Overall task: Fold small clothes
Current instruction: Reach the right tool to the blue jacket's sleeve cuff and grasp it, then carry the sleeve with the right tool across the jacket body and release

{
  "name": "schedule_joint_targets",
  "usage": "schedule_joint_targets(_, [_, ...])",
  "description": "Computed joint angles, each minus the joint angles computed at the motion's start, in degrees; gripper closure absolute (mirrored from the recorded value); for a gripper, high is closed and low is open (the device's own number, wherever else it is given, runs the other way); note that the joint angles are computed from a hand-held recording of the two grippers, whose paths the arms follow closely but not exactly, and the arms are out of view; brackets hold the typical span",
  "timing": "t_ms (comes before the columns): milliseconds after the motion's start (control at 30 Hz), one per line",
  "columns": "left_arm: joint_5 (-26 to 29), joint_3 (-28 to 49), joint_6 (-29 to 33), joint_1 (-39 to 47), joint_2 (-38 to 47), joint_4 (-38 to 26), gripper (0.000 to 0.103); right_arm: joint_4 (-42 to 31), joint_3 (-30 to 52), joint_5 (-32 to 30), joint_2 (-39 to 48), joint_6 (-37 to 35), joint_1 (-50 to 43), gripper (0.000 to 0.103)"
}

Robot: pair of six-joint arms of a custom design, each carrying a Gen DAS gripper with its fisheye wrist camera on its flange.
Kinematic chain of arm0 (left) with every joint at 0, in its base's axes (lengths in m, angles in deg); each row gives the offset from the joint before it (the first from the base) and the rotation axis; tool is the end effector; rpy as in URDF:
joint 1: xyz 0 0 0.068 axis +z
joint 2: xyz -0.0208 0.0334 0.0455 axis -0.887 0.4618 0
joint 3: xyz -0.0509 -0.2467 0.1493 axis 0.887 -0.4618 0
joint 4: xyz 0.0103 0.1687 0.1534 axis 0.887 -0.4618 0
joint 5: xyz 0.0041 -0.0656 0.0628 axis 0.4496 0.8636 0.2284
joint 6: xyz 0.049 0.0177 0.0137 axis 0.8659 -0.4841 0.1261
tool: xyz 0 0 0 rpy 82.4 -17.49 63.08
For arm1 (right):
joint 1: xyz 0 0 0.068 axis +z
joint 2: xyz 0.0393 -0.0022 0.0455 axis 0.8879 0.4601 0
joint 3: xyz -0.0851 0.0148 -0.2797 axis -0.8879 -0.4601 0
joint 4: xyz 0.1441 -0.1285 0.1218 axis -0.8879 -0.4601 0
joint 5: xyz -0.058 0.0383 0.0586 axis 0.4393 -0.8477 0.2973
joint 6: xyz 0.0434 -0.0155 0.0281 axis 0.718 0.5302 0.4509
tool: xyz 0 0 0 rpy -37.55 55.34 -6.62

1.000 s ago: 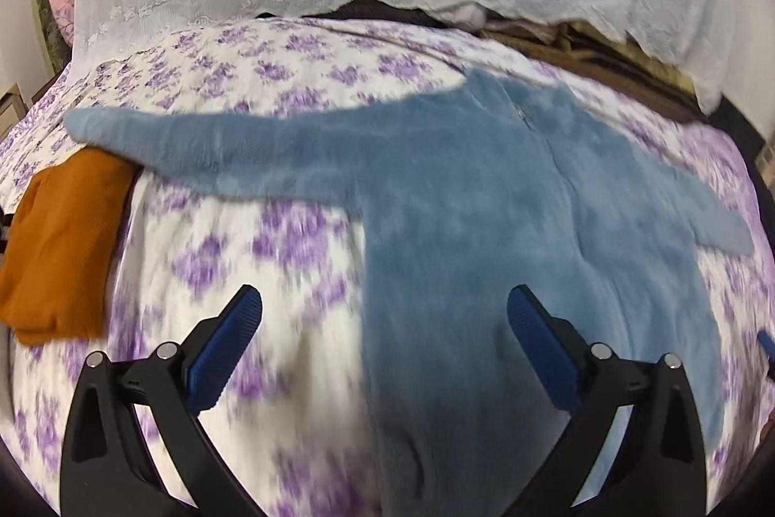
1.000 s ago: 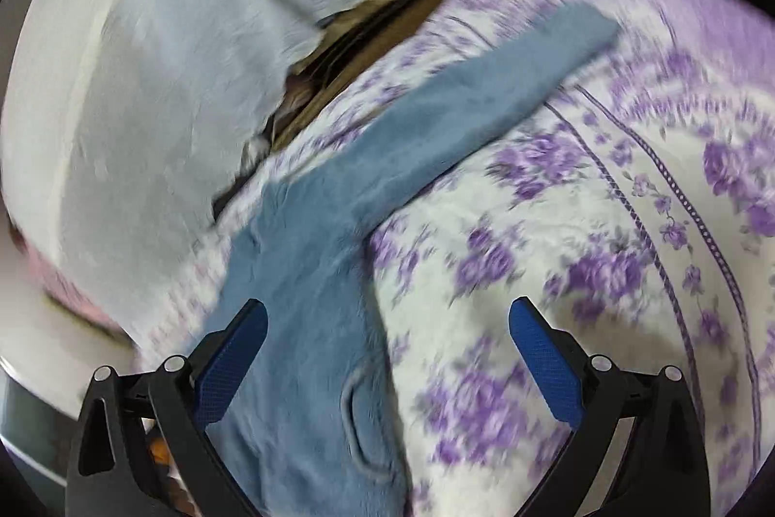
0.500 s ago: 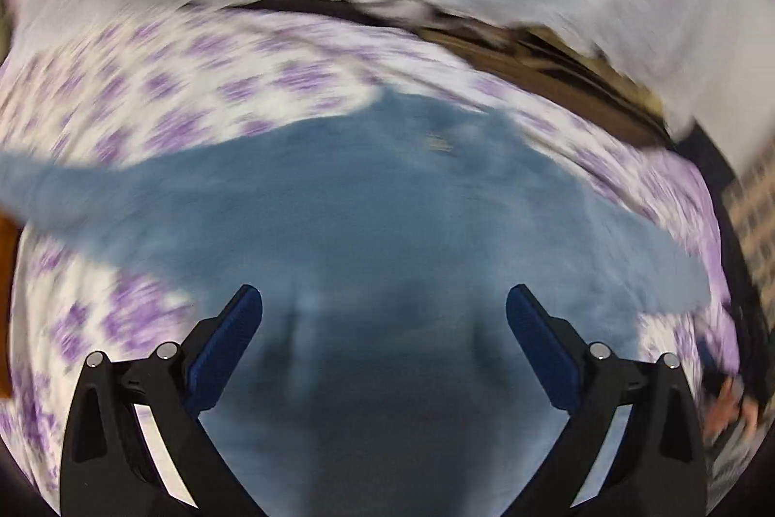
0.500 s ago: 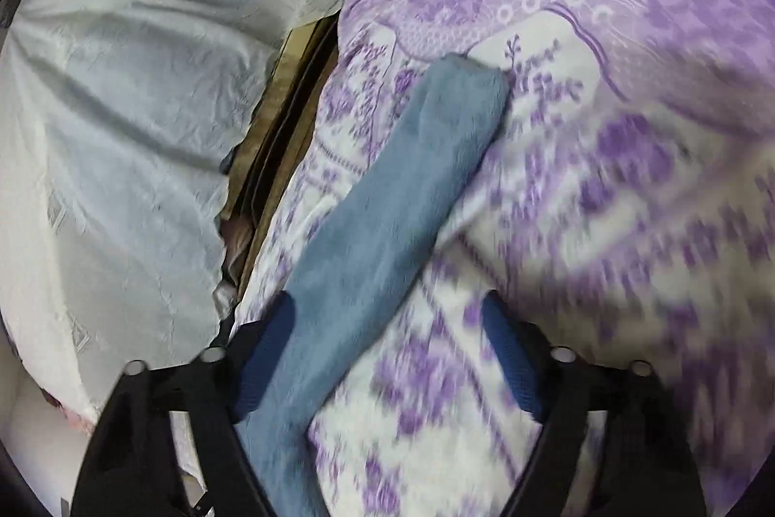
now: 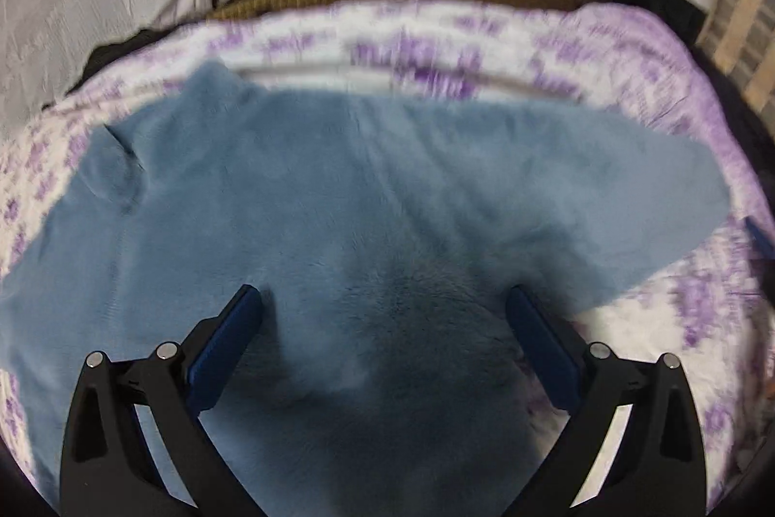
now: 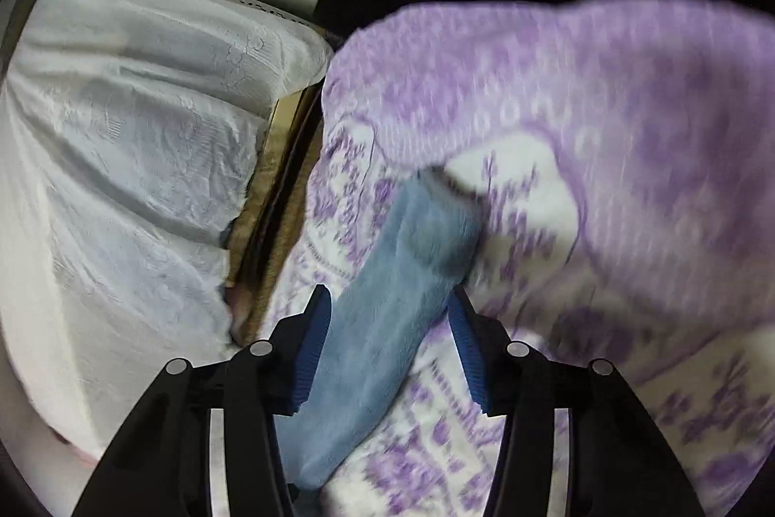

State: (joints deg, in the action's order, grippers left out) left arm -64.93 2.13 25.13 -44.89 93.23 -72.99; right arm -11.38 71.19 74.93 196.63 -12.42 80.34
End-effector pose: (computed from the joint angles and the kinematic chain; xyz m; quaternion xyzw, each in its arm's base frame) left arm 0.3709 0.1063 0.0955 0.1370 0.9474 -0.0368 0.2870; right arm 0.2304 0.0653 0.0954 0.4566 0.7290 0.2911 0.4187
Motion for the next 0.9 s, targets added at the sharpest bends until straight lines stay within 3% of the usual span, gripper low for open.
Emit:
schedule_joint_targets(167, [3.4,1.5,-0.7,1.2,2.3,0.0,0.004,-7.5,5.3,-2.3,4.0,0.6,-4.0,0.059])
schedule_joint_targets(300, [7.9,0.3,-1.2,2.9,0.6,0.9,0.004,-14.5,10.5,-2.0,3.3,-3.5,-4.8,0.059])
schedule_joint_targets(333, [8.6,0.7,-1.9,3.4,0.2,0.8,0.004,-16.0,12.2,-1.9,3.4,-5.0,-5.0,0.071])
schedule_joint_targets(367, [8.0,1.2,-3.3,3.4,-0.2,1.6,0.004,-16.6,13.5,-1.4,3.8,-6.9,-4.9,0.094])
schedule_joint_targets(467, [3.1,6.9,-5.4,2.2,1.4,-0.6,0.004,-15.0,14.3,-0.6,3.8,-10.9,-3.5,0.096])
schedule_joint_targets(567, [-2.7,16.2,-4.6,-0.2,8.1,-8.8,0.004,-14.9,13.7,2.3,-0.2,-14.3,-0.2,0.096])
schedule_joint_targets(700, [-1.4,14.5,-3.7,0.6,8.2,-5.6,0.004,-18.7,14.6,6.0,-5.2,-16.8,5.1,0.096])
schedule_joint_targets(900, [3.1,18.1,-3.6,4.0,6.7,-11.9,0.004,-28.6,20.2,9.9,-10.3,-18.8,12.7,0.096])
